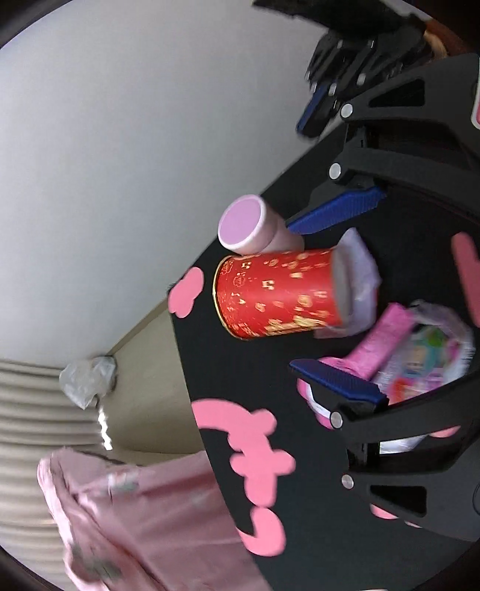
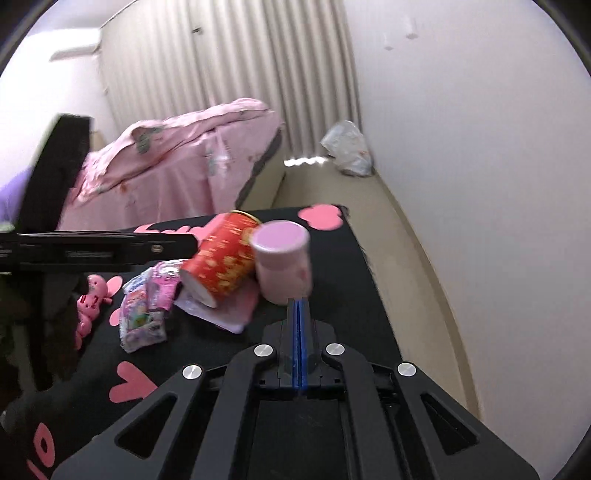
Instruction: Collect trash
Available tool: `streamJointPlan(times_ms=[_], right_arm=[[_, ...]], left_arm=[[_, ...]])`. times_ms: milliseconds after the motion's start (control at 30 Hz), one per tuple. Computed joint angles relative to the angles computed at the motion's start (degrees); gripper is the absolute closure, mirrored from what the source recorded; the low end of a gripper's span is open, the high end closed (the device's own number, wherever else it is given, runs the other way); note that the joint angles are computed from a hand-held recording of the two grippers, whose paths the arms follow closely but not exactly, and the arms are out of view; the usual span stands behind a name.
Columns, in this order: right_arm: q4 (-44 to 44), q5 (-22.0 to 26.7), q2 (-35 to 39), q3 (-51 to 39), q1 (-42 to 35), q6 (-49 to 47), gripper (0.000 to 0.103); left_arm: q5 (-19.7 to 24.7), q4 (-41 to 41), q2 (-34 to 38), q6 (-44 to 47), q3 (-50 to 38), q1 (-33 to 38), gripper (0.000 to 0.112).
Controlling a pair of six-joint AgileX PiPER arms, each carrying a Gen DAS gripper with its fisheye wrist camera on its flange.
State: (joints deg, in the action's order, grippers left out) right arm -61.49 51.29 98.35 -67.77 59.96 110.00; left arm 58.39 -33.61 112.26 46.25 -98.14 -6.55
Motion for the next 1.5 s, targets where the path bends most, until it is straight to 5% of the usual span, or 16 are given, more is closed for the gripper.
streamJointPlan(times_ms=[67,100,167,300,533,800,867,933,1133,1400,1433,1500], right_arm=[[-1.0,-1.7,-1.5,3.2,-0.1,3.8,0.090],[-1.4,-3.2,-1.9,4.2,-0.4,4.7,0.068],[-3.6,-5.8,-2.5,5.7,-0.7,7.2,0.046],[-5.3,-12.9,-1.7,4.4,-2.5,5.3,0.046],[9.6,-19.1,5.6,-6.5,-7.5,-18.3,0.046],[29.5,-22.3,13.1,-14.2,-12.2,-36.2,0.046],[38.6,-27.2,13.1,-14.5,-11.6,-45.8,0.046],[40.6,-25.7,14.2,-17.2,-9.5,-49.8,0.046],[21.6,-10.4,14.9,-22.1,-3.9,-33.4,0.046],[26.2,-17.0,17.9,-22.3,-12.0,-28.8,0.047],[27.1,-16.6,18.8,-23.9,-12.1,-30.5,0.051],[31.0,-17.3,20.0,-26.4,-12.4,-36.9,0.086]], left_arm=[[0.8,3.3,2.4,-2.5,-2.9,-1.9,0.047],[2.3,5.1,3.7,-4.3,-4.6,-2.6,0.060],[4.0,4.7,3.9,-4.2,-4.6,-2.0,0.061],[1.1,-2.0,-4.6,2.7,6.7,3.4,0.062],[1.2,-7.2,-20.7,9.6,25.3,19.3,0.062],[5.0,-12.0,-23.3,14.8,27.3,37.0,0.061],[5.7,-12.0,-21.8,15.3,25.2,38.5,0.061],[4.0,-11.3,-21.4,15.6,25.3,38.8,0.061],[4.1,-11.9,-19.4,18.1,26.2,41.6,0.061],[6.5,-11.7,-18.2,20.4,26.4,43.0,0.059],[6.6,-11.6,-18.2,20.8,26.5,42.9,0.059],[6.9,-11.4,-18.1,21.1,26.5,42.9,0.058]])
